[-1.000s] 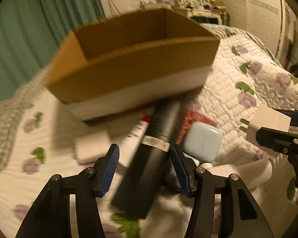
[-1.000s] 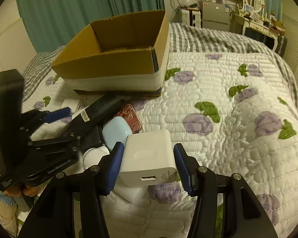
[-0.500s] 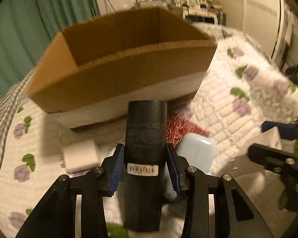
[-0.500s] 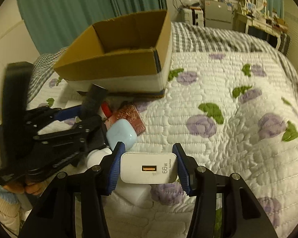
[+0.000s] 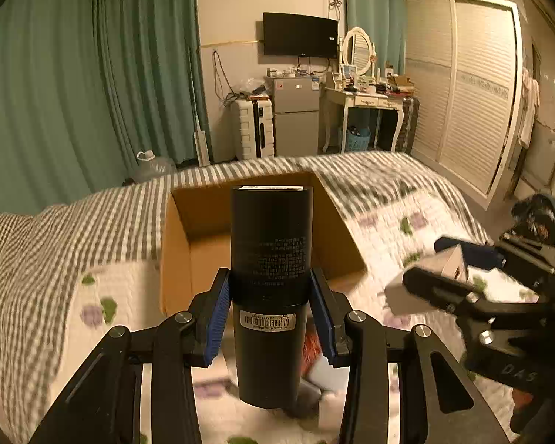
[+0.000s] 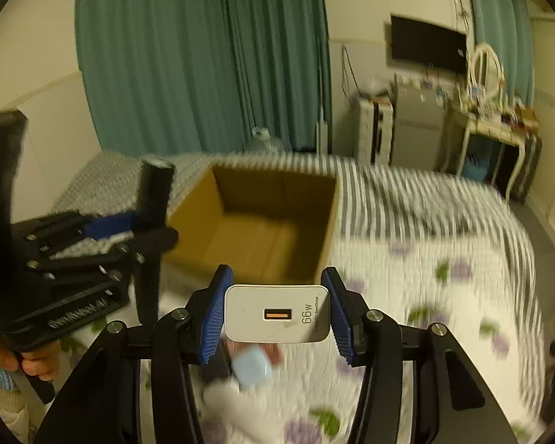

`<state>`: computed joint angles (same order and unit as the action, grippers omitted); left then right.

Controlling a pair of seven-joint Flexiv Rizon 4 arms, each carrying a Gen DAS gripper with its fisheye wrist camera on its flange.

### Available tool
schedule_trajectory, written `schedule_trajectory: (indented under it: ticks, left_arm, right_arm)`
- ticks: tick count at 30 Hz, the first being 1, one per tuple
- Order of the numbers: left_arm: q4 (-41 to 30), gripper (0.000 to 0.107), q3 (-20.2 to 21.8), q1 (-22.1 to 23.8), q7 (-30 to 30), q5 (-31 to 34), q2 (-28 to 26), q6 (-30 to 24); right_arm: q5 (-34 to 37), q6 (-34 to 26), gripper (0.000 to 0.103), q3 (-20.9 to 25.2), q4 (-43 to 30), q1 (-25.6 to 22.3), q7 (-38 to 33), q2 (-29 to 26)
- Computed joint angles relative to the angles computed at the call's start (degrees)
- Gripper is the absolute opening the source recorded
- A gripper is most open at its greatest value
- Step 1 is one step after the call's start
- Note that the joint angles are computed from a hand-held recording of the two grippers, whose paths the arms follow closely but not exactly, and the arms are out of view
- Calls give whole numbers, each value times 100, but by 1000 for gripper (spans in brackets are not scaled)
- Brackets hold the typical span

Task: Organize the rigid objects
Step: 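Carry both items over the box and open both tools to drop them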

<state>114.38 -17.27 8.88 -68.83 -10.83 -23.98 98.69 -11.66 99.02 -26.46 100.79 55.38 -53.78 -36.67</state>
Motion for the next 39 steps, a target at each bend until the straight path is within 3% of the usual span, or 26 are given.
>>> schedule_trajectory:
  ticks: [3,8,15,19,21,24,25,26,27,32,36,38,39]
  left_arm:
    - [-738,42,966,-761,-96,-80,-294,-397]
    - [-1922,42,1577,-1140,-234,-210,-1092,-1347]
    - [-2650,42,1731,-1138,-267,-67,-1848,-1376]
    - [-2592,51,1605,-1040,-170,-45,-1898,-1050]
    - [-2552,54,1685,-1072,-230,-65,-1851,-1036]
    - [-2358,55,1480,-896,-211,-151,-1719,-933]
    - [-2279,55,1507,-910,-247,-160,-1661,-871]
    - [-2218,55,1497,-896,-250,-160,-1622,-810]
    - [-2122,55,1513,-903,-268,-151,-1558,-722]
    - [-1523,57,1606,-968,-474,-170,-1099,-415]
    - [-655,60,1238,-681,-556,-162,-435,-82]
    - [-396,63,1442,-868,-636,-164,-181,-54]
    - [-300,63,1777,-1172,-753,-154,-48,-126]
  right_arm:
    - [-138,-142,49,156,-662,-308,-13,-266]
    - [-505,-542,49,1048,-1768,-1208,39,-835]
    - [-923,-1070,49,2075,-2634,-2024,-113,-1523]
    - [-1014,-1215,49,2197,-2909,-2131,-130,-1710]
    - [-1027,-1124,49,2099,-2925,-2068,-54,-1733]
    - [-1041,-1014,52,1877,-2942,-1944,101,-1775]
    - [-1045,-984,58,1849,-2929,-1930,125,-1776]
    - [-1024,-860,75,1635,-2824,-1809,250,-1740]
    - [-980,-681,79,1346,-2693,-1646,406,-1701]
    - [-638,-56,79,545,-1790,-1065,504,-1209]
    - [-303,204,80,150,-928,-574,223,-646]
    - [-156,223,80,20,-596,-348,41,-405]
    - [-76,262,80,-135,-340,-144,-63,-244]
